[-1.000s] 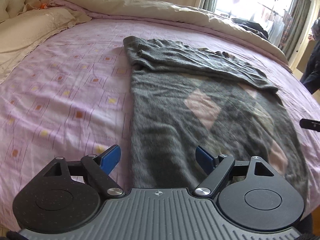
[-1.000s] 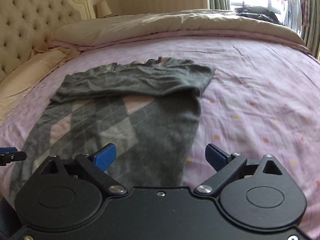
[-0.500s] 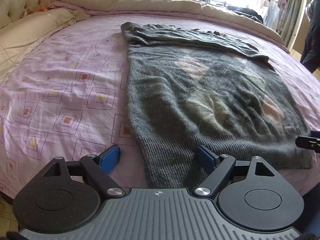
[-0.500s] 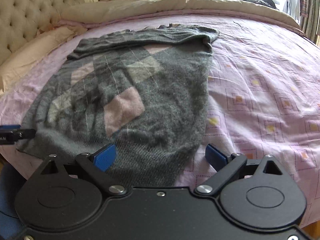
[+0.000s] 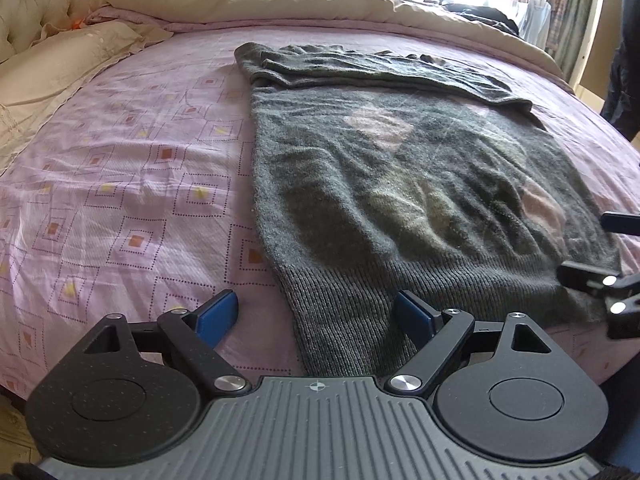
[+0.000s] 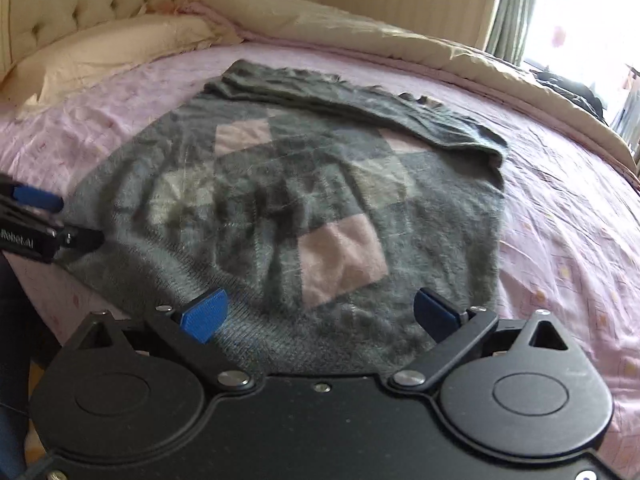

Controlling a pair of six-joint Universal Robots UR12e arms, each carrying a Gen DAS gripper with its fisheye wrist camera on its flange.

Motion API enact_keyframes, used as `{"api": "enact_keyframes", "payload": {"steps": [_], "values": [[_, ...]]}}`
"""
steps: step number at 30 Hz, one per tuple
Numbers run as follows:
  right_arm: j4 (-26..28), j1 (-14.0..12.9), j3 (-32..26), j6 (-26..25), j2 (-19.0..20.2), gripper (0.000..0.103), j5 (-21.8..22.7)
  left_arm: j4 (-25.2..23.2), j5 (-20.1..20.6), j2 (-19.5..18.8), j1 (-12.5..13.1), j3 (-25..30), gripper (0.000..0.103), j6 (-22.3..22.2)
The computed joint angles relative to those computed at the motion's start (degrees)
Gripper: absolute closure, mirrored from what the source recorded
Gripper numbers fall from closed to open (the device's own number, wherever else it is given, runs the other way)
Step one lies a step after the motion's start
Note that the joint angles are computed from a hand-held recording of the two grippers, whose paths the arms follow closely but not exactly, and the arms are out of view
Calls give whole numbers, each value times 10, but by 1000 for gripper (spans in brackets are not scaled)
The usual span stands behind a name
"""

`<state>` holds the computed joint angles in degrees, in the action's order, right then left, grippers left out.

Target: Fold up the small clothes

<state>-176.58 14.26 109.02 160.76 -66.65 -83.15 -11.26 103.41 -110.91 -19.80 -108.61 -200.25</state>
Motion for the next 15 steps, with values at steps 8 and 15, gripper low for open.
{"api": "enact_keyframes", "payload": {"steps": [8,15], "values": [[77,-69,27,89,-44,4,210,5,-33,6,7,-5,18,15],[165,-113,11,149,-47,23,211,-2,-50,7,12,-5,19,26]]}}
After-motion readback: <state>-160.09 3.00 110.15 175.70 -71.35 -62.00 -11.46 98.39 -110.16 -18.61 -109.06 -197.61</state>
